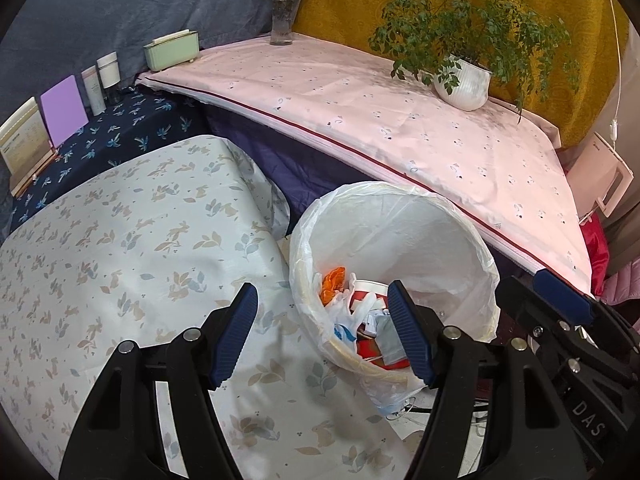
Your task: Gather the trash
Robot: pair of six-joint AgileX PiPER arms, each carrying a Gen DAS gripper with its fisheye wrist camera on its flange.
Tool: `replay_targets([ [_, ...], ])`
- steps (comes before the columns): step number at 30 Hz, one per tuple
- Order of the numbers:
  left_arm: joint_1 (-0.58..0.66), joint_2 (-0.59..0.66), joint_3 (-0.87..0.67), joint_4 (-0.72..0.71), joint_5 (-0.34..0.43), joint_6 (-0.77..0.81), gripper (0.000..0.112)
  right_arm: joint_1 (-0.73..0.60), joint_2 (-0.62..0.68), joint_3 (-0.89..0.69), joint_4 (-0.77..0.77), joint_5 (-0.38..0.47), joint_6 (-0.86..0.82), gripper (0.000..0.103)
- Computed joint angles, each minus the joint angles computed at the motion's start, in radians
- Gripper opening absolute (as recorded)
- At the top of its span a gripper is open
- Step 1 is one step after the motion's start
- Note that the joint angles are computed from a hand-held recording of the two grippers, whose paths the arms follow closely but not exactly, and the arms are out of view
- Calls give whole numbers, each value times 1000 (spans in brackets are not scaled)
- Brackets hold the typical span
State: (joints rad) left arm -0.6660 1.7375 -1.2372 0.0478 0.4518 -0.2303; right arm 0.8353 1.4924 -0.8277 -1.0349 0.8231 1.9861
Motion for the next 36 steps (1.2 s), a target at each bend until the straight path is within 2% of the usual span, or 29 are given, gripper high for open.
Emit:
replay_targets([
  [5, -2, -28, 44, 105, -11, -108, 68, 38, 6, -18, 30, 52, -26, 61],
  [7, 0, -38, 60, 131, -15, -136, 69, 52, 8, -25, 41, 69, -41, 67],
  [13, 0, -58, 100, 213, -25, -237, 70, 97, 27, -48, 65, 129, -70, 71],
  [20, -30, -83, 146, 382, -28, -413, 70, 130, 29, -43, 100, 155, -80, 80],
  [25, -59, -100, 190, 524, -28, -550, 76, 157, 32, -34, 101, 173, -59, 82],
  [30, -77, -115, 226, 593, -24, -615, 80, 170, 39, -26, 109, 170, -52, 84],
  [36, -80, -120, 246, 597, -25, -629, 81, 174, 39, -16, 114, 162, -45, 84],
])
